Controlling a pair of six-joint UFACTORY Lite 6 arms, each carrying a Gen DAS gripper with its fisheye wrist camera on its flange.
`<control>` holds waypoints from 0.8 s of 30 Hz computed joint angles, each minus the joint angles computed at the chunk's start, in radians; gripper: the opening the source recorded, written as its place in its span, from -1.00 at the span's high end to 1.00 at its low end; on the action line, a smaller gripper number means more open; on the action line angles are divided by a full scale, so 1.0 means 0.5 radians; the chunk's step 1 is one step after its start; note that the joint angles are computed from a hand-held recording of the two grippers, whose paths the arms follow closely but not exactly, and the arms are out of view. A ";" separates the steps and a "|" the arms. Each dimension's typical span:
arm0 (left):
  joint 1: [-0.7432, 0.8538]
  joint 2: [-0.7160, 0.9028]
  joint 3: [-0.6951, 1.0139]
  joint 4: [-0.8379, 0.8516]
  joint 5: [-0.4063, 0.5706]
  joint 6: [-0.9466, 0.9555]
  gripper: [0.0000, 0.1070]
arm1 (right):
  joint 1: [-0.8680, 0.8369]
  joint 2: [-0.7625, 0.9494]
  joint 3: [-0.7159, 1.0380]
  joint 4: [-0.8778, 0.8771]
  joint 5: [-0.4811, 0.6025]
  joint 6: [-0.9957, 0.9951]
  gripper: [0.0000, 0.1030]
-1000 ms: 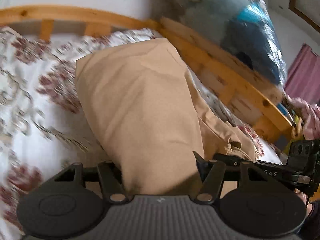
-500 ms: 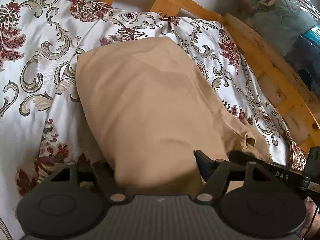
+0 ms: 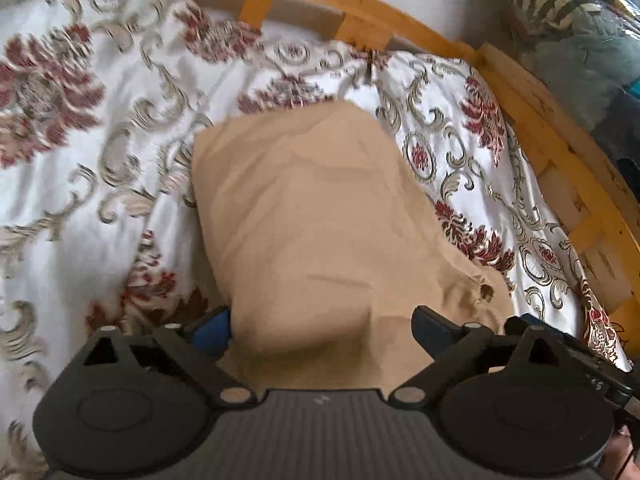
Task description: Fold large clothes
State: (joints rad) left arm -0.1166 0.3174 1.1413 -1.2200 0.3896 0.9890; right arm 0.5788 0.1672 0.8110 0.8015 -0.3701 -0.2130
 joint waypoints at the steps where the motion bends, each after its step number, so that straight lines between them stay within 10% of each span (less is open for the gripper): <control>1: -0.010 -0.101 -0.079 -0.023 -0.039 0.024 -0.87 | 0.037 -0.070 -0.033 0.111 -0.034 -0.107 -0.64; 8: -0.031 -0.987 -0.636 -0.034 -0.136 0.061 -0.91 | 0.442 -0.572 -0.220 1.004 -0.451 -0.852 -0.99; 17: 0.013 -2.015 -1.024 1.216 -0.005 -1.148 -0.91 | 1.259 -0.946 -0.157 1.742 -1.240 -1.499 -0.99; 24: 0.126 -2.633 -1.237 1.427 0.313 -1.337 -0.91 | 1.850 -0.833 0.024 1.920 -1.867 -1.486 -0.99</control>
State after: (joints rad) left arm -0.0535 -0.9990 0.5226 -0.5064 0.5463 0.3203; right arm 1.5039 -0.2492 0.8229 1.7614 -1.3036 -0.9561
